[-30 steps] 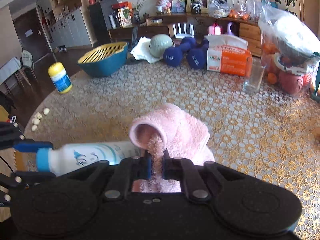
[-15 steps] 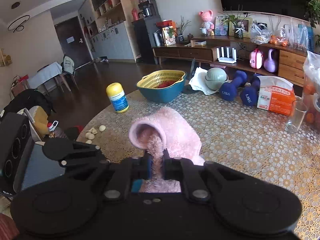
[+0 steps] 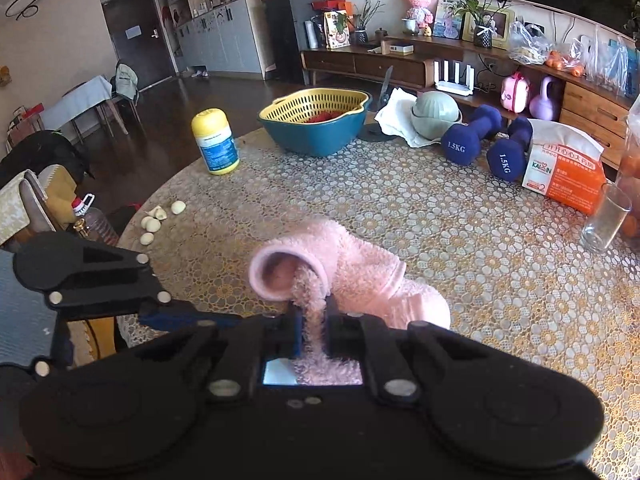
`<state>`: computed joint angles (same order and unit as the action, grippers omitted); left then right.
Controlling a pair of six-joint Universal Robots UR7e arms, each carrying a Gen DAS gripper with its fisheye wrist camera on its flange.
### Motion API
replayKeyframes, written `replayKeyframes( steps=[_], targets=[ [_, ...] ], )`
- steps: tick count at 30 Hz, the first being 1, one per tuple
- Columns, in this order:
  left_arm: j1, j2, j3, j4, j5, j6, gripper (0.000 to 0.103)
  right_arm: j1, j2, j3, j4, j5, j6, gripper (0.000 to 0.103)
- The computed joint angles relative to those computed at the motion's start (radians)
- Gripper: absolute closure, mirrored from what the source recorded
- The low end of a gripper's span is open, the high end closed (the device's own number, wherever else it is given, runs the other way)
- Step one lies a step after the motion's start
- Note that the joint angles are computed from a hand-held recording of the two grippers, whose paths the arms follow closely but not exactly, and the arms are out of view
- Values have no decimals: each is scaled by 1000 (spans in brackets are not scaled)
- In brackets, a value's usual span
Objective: Clean container
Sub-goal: 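Wipe the bottle body again with the towel in the right tool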
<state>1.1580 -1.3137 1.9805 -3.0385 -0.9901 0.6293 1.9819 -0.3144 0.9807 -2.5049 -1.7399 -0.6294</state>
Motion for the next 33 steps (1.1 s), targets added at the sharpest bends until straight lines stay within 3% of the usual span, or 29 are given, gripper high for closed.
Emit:
replayKeyframes(
  steps=[7,13,19,24,29,33],
  targets=[
    [4,-5,0,5,-10,4,64,-13,61,-100,29,-81,7,94],
    [24,-21,-16,60,-27,-59,64,-29,99,-181,82,-132,35,93],
    [28,-28,-15,71,-34,-96,64,-45,106,-202,84,-150,77,93],
    [28,-30,-17,79,-33,-102,64,-53,119,-198,71,-230,91,93],
    [27,-29,-17,76,-31,-99,64,-55,91,-111,-44,-240,78,93],
    [25,-26,-18,73,-28,-99,64,-54,45,-42,-157,-190,92,94]
  ],
)
